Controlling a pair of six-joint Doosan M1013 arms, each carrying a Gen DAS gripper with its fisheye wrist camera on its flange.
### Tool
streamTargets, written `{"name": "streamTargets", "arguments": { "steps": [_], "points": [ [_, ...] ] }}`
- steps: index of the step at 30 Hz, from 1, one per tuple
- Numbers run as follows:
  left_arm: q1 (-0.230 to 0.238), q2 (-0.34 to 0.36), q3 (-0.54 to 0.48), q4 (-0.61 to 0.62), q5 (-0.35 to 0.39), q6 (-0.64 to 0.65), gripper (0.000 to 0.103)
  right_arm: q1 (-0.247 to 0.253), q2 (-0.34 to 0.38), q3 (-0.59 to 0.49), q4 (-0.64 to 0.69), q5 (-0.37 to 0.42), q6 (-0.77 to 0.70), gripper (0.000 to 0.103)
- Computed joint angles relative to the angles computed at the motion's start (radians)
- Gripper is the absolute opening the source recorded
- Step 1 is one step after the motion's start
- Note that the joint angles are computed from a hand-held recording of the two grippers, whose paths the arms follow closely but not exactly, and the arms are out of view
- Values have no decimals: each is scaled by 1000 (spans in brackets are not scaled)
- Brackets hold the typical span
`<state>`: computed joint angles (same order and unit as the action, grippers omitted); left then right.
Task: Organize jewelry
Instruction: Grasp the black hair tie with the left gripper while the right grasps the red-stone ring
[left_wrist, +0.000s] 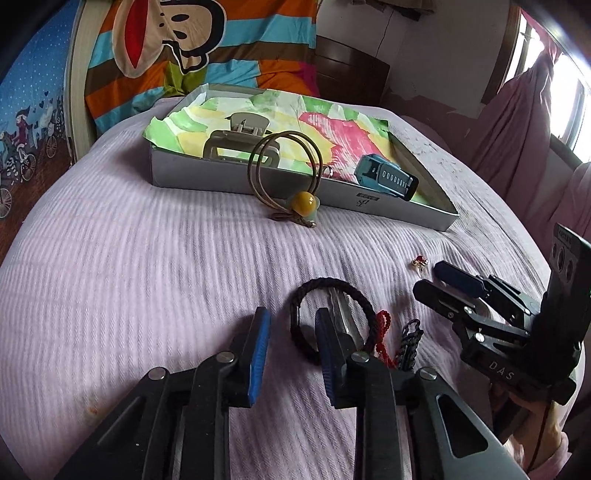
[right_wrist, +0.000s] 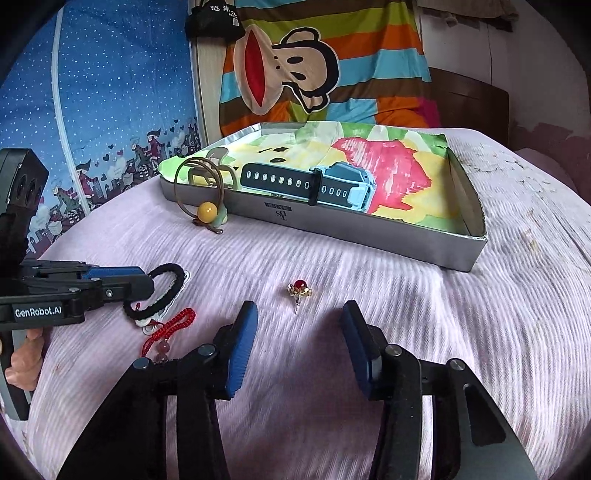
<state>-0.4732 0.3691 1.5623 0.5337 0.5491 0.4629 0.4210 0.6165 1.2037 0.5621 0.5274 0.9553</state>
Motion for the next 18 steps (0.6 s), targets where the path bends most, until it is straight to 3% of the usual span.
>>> {"name": "streamTargets", "arguments": {
  "steps": [10, 14, 18],
  "points": [
    [-1, 10, -13, -6, 9, 25, 7, -8, 35, -47, 47, 34, 4, 22],
    [-8, 10, -9, 41, 6, -10, 6, -11, 40, -51, 71, 38, -9, 12],
    [-21, 3, -3, 134, 10, -90, 5, -17, 35, -38, 142, 28, -67, 12]
  ]
}}
